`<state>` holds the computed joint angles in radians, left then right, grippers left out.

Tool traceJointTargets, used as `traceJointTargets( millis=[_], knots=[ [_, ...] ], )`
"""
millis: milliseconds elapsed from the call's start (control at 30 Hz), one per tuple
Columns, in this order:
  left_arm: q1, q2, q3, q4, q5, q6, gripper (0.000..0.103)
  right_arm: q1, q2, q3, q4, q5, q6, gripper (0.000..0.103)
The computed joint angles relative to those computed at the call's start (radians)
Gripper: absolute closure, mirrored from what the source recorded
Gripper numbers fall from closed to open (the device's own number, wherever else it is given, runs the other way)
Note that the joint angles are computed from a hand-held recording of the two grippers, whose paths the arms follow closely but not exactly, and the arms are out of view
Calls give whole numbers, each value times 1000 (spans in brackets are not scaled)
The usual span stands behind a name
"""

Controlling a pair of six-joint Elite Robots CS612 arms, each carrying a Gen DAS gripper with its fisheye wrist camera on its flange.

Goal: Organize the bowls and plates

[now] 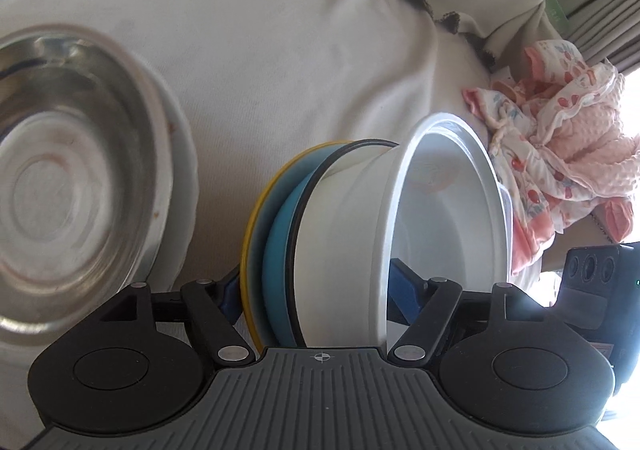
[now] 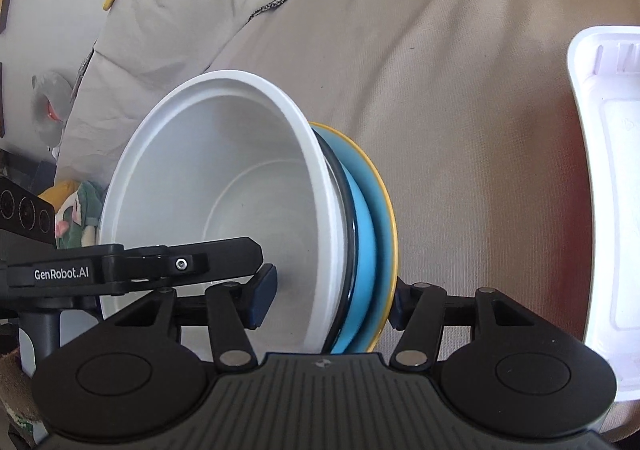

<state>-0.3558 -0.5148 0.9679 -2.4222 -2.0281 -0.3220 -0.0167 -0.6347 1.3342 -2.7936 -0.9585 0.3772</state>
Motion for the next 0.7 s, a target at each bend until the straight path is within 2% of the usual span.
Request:
traceJointTargets(
  millis=[167,233,333,400,533,700],
  knots=[
    [-6,-24,53,-43,37,1,27,3,1,-5,42,14,-28,47],
    [-4,-26,64,-65,29,4,27,1,1,-3,33,18,-35,47],
    [2,-20,54,-60,2,6,27,0,-11,15,-28,-22,-27,47],
    [0,-19,47,-62,20,25,27,2,-11,6,-37,-42,-20,47],
    [-6,-17,49,-108,61,39,27,17,-3,-31,39,-101,-60,47],
    [-15,-28,73,-137,93,92,27,8,14,-45,54,-10,-57,47]
  ],
)
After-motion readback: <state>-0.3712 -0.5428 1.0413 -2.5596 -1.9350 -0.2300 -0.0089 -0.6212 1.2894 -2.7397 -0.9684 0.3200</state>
